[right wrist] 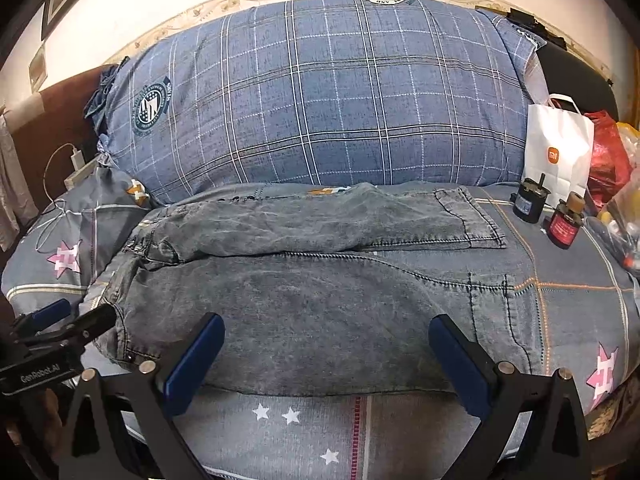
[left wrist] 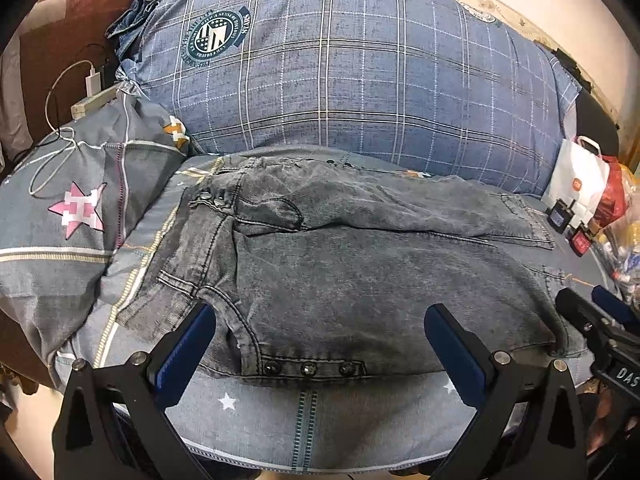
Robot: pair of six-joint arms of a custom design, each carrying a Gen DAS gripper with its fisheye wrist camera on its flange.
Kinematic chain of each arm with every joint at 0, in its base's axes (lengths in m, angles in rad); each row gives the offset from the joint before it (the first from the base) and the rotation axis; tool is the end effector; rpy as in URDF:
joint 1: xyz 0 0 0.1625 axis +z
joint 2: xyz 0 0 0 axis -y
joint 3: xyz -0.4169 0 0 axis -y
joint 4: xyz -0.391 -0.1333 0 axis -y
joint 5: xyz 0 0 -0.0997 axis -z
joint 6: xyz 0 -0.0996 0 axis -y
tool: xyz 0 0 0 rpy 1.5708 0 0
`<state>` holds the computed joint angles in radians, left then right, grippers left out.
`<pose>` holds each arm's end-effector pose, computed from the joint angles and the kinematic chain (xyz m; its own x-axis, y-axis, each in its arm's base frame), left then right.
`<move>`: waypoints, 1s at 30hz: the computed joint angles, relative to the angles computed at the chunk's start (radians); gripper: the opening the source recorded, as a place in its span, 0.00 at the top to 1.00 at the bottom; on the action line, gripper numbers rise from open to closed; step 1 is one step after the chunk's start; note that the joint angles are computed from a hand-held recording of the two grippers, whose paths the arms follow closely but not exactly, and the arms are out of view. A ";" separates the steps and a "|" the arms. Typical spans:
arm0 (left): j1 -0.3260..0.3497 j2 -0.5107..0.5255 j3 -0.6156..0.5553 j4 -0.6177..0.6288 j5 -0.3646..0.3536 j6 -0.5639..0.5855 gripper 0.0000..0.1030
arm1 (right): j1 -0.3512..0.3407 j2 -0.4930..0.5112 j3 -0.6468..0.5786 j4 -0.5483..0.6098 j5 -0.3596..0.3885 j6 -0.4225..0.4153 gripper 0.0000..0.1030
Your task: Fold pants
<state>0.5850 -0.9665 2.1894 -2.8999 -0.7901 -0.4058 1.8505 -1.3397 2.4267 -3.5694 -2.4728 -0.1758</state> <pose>-0.2852 -0.4329 0.0782 -0.7448 0.2896 -0.6011 0.5823 0.7220 -0.3737 0.1599 -0.3570 0.2632 -0.7258 0.3154 0.6114 -0.3007 0.6539 -0.6943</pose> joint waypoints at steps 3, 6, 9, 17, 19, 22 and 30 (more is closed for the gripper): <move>-0.003 0.004 0.013 -0.039 -0.006 0.025 0.00 | -0.003 -0.022 0.011 0.039 -0.001 0.036 0.00; -0.001 0.017 0.012 -0.056 -0.008 0.049 0.00 | -0.006 -0.029 0.024 0.044 -0.020 0.052 0.00; 0.001 0.034 0.002 -0.066 -0.012 0.066 0.00 | -0.017 -0.027 0.036 0.019 -0.039 0.045 0.00; -0.009 0.055 -0.010 -0.058 0.007 0.080 0.00 | -0.030 -0.054 0.036 0.078 -0.068 0.076 0.00; -0.008 0.049 -0.008 -0.058 0.008 0.074 0.00 | -0.030 -0.050 0.031 0.080 -0.063 0.075 0.00; -0.009 0.046 -0.005 -0.063 0.017 0.074 0.00 | -0.032 -0.026 0.031 0.022 -0.040 0.047 0.00; 0.007 0.051 -0.010 -0.061 0.017 0.079 0.00 | -0.035 -0.026 0.035 0.037 -0.029 0.065 0.00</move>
